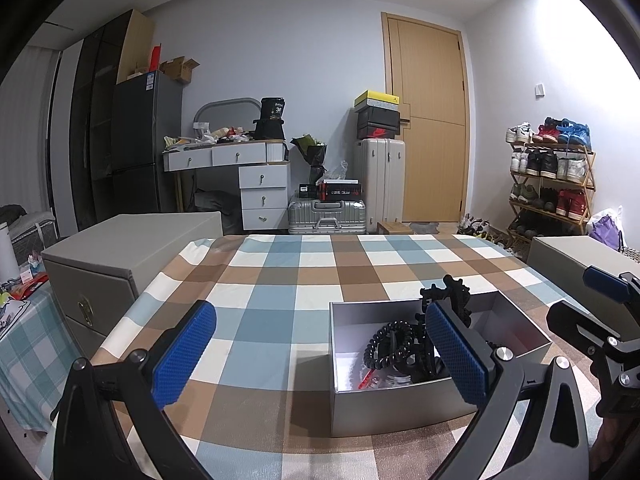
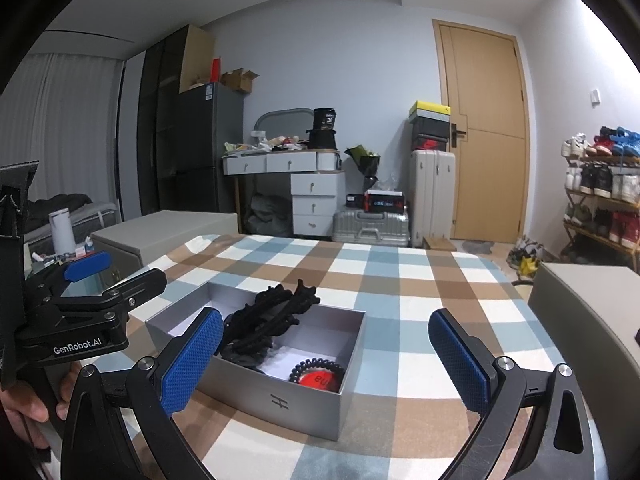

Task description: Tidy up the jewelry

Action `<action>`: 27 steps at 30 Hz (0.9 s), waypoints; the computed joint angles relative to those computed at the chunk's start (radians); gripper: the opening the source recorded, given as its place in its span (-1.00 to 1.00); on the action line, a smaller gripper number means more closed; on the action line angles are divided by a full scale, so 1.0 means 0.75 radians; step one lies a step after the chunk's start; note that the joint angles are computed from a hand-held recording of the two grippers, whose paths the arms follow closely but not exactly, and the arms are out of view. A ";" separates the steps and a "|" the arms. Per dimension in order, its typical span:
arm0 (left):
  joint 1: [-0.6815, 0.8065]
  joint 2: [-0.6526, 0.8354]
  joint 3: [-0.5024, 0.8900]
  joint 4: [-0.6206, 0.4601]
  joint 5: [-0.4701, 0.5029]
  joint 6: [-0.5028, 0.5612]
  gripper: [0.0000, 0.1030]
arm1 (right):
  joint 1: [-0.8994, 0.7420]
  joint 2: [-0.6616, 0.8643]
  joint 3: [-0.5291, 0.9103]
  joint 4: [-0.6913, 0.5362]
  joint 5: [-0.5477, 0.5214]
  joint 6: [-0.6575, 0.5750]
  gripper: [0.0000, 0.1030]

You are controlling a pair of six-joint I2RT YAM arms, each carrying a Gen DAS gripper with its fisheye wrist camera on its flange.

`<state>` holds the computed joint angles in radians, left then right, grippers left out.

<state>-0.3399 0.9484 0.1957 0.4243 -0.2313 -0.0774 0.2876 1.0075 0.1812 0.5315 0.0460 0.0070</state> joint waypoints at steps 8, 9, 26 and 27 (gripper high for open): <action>-0.001 0.003 -0.001 0.003 -0.001 0.000 0.98 | 0.001 -0.002 -0.001 0.000 0.000 0.001 1.00; -0.001 0.003 0.000 0.003 -0.002 0.000 0.98 | 0.000 -0.001 -0.001 0.001 -0.001 0.000 1.00; 0.004 0.010 -0.002 0.012 -0.003 -0.002 0.98 | -0.001 -0.002 0.000 -0.001 -0.003 0.000 1.00; 0.005 0.008 -0.001 0.009 -0.002 -0.001 0.98 | -0.001 -0.002 0.000 -0.001 -0.003 0.000 1.00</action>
